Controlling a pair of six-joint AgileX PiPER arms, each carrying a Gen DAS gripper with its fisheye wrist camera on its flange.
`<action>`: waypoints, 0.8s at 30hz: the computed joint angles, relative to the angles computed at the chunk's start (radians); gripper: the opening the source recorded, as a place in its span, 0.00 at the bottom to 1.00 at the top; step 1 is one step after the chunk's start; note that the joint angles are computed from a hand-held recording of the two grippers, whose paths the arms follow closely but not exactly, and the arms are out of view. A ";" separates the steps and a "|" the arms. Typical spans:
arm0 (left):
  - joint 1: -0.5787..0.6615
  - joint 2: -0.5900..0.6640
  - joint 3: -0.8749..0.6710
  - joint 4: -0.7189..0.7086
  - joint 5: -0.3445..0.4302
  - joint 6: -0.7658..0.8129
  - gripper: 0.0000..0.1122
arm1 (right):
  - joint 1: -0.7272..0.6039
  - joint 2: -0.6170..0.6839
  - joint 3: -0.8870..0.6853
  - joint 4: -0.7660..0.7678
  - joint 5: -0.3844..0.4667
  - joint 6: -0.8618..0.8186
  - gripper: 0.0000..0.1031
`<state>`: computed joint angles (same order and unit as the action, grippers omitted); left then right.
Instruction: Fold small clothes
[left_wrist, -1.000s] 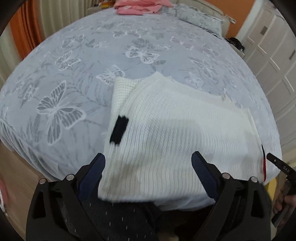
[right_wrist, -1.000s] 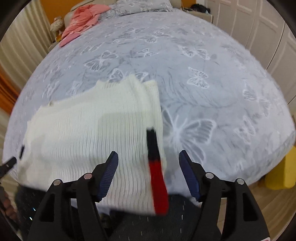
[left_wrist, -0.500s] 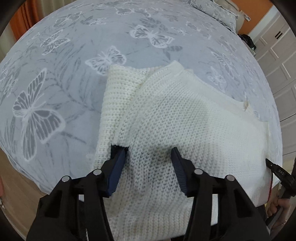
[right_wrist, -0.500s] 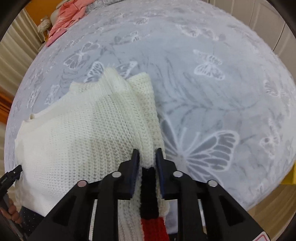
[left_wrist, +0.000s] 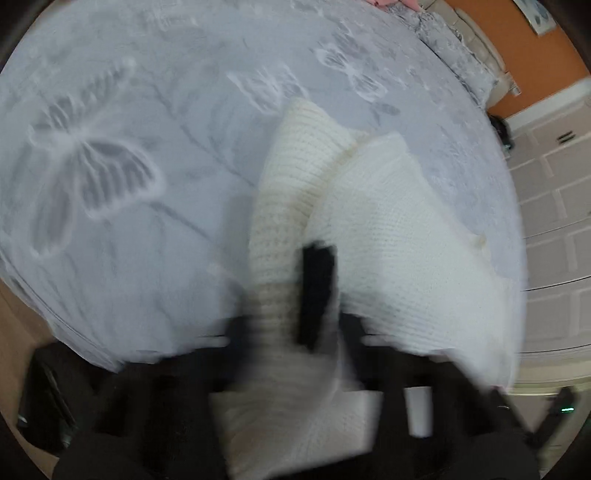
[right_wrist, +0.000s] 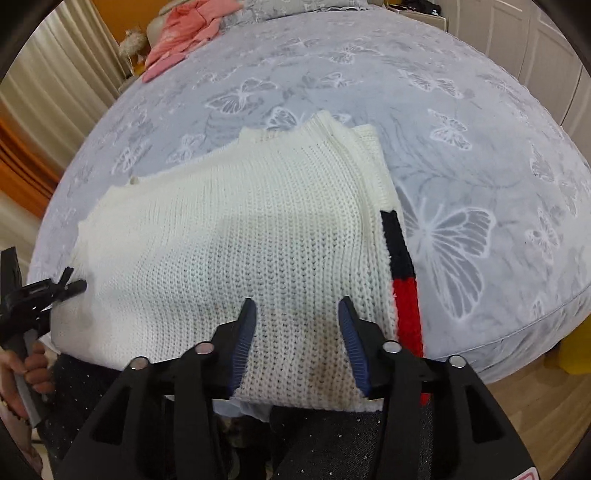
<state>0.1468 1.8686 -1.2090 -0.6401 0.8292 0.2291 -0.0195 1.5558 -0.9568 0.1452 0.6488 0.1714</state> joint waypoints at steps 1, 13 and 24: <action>0.006 -0.026 0.008 -0.023 0.009 -0.006 0.20 | -0.005 0.000 0.010 0.003 -0.006 0.000 0.46; -0.492 -0.153 -0.256 0.014 0.080 -0.213 0.26 | -0.111 -0.031 0.059 0.224 -0.036 -0.162 0.46; -0.607 -0.315 0.016 0.273 -0.067 -0.353 0.67 | -0.262 0.005 -0.111 0.492 0.249 -0.511 0.75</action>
